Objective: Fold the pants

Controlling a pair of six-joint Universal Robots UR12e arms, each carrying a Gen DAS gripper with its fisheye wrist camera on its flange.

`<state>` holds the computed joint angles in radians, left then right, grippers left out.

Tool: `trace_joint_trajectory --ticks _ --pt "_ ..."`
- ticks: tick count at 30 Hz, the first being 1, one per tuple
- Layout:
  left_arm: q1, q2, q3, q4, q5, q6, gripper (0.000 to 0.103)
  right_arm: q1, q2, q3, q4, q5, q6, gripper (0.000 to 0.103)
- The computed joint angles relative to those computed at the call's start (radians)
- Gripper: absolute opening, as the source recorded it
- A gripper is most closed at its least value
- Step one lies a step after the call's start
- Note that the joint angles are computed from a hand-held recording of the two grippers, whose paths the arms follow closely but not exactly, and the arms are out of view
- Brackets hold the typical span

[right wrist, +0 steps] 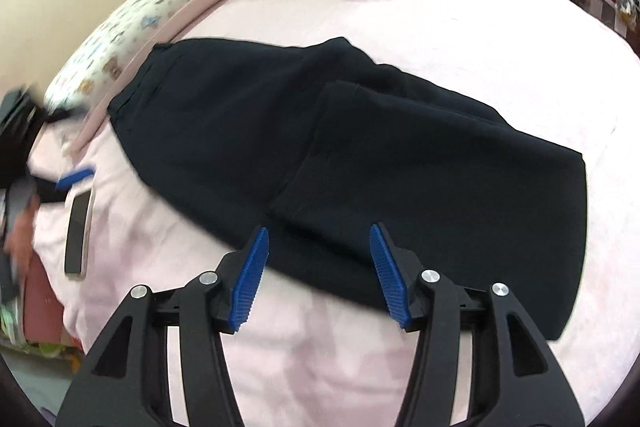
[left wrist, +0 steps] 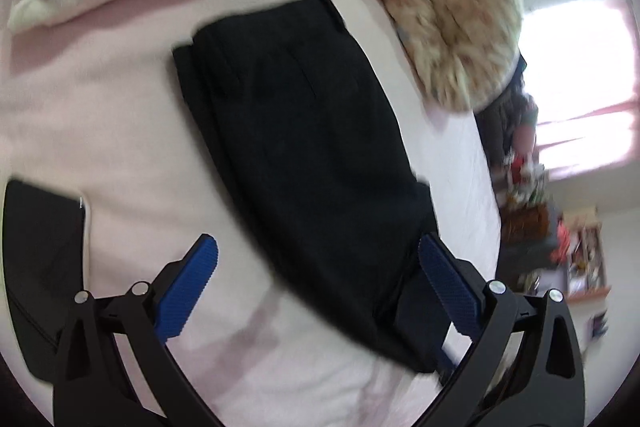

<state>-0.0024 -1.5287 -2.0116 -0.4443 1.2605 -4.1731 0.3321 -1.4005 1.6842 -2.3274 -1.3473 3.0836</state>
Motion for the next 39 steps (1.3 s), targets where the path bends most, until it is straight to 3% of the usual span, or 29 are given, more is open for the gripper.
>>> trace_joint_trajectory --ticks 3,10,14,19,28,32,36,39 --pt "0.026 -0.017 0.002 -0.001 -0.025 -0.03 0.101 0.017 -0.02 0.015 0.033 0.02 0.036 0.062" --pt "0.049 -0.052 0.047 -0.094 -0.067 0.008 0.101 0.039 -0.017 0.003 0.126 0.087 0.171 0.063" --pt "0.063 -0.068 0.063 -0.135 -0.084 0.009 0.101 0.051 -0.009 -0.012 0.139 0.102 0.174 0.064" --pt "0.086 -0.074 0.046 -0.122 -0.122 -0.016 0.101 0.053 -0.002 -0.024 0.145 0.118 0.18 0.065" --pt "0.095 -0.106 0.053 -0.065 -0.175 0.004 0.1 0.075 0.03 -0.06 0.204 0.13 0.183 0.071" --pt "0.086 -0.121 0.066 -0.04 -0.164 -0.002 0.1 0.085 0.042 -0.073 0.22 0.13 0.18 0.072" --pt "0.089 -0.122 0.027 0.098 -0.168 -0.085 0.099 0.091 0.048 -0.08 0.23 0.133 0.176 0.072" --pt "0.091 -0.119 -0.001 0.167 -0.161 -0.124 0.091 0.093 0.051 -0.082 0.237 0.131 0.172 0.072"
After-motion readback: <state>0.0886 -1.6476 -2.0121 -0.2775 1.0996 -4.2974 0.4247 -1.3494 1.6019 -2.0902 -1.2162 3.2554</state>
